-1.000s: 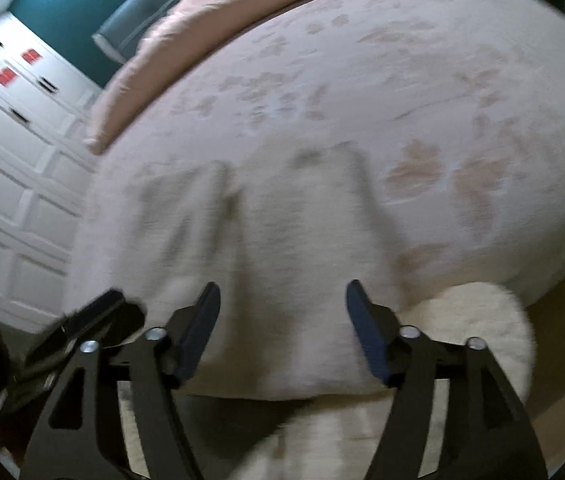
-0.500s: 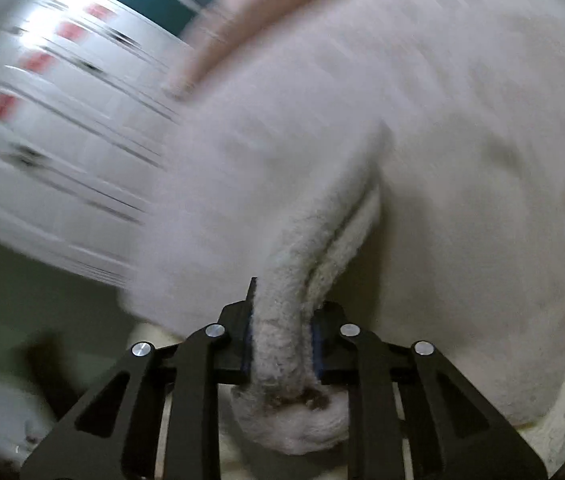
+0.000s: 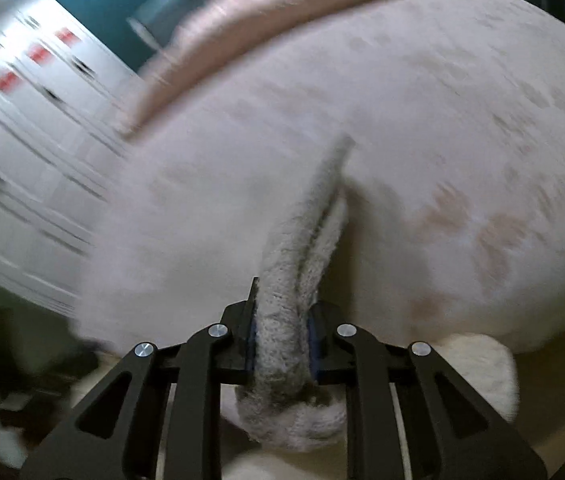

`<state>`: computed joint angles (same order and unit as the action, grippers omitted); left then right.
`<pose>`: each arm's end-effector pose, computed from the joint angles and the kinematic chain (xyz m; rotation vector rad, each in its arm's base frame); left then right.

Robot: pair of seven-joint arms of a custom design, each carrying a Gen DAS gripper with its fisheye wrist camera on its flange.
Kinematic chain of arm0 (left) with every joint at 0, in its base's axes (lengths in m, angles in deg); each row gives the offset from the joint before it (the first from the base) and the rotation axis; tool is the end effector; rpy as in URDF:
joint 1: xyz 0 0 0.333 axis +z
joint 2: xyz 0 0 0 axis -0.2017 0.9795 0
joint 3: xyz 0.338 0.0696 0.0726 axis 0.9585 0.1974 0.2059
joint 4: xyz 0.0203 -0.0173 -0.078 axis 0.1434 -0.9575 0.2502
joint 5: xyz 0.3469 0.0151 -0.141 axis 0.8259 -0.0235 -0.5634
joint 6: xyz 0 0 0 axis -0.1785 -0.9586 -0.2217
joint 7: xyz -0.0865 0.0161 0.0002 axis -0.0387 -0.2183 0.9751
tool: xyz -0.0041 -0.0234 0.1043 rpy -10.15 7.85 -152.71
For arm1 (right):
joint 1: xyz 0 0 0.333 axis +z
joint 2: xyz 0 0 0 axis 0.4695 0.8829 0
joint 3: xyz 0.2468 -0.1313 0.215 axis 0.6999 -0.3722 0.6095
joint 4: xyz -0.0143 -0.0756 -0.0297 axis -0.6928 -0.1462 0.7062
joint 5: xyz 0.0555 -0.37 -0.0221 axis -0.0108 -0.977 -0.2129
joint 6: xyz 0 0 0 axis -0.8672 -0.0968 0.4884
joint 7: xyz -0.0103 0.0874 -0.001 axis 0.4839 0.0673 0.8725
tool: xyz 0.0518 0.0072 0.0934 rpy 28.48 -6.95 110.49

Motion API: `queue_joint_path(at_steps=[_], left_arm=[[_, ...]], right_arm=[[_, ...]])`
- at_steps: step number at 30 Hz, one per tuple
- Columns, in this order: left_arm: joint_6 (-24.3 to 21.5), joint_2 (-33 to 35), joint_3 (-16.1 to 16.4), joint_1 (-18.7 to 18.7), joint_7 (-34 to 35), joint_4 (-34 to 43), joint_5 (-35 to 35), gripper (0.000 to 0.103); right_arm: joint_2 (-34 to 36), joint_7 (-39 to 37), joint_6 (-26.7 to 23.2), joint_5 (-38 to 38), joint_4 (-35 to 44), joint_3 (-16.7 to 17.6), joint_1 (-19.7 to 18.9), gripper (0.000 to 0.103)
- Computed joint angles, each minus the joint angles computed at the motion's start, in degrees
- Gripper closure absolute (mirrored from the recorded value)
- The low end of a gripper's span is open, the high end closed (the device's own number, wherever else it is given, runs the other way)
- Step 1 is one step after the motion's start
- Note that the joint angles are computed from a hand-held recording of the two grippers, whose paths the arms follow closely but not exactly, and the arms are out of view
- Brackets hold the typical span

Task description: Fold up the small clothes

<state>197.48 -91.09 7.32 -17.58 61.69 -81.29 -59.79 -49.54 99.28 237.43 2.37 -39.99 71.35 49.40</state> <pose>0.4782 -0.1167 0.5499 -1.9685 2.1995 -0.8457 0.5248 0.2793 0.5492 -1.5128 1.8349 -0.0201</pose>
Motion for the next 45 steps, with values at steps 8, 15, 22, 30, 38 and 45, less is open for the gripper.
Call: queue_joint_path(at_steps=[8,15,22,30,38,45], left_arm=[[-0.6,6.1,-2.6,-1.2,-4.6,5.1,5.2,0.034],[-2.0,11.1,-4.0,-2.3,-12.9,8.8,15.7,0.034],[-1.4,12.4,-3.7,-3.3,-17.6,8.8,21.9,0.033],[-1.8,12.5,-3.6,-3.6,-19.8,8.7,24.0,0.03],[-2.0,12.5,-3.6,-3.7,-20.8,8.5,24.2,0.028],[-2.5,11.3,-3.3,-3.2,-21.6,8.1,23.2,0.028]], right_arm=[[2.9,12.4,-9.6,-14.5,-1.1,-1.4,-0.8,0.084],[-0.9,20.9,-13.9,-25.9,-0.3,-1.7,0.1,0.073],[-4.1,24.2,-10.5,-29.0,-2.2,-0.8,1.6,0.073],[1.9,17.5,-15.2,-22.8,0.1,-0.2,3.0,0.077],[2.2,14.7,-15.4,-20.7,-0.9,0.5,3.2,0.077],[2.2,15.3,-14.3,-22.3,3.4,1.2,4.5,0.074]])
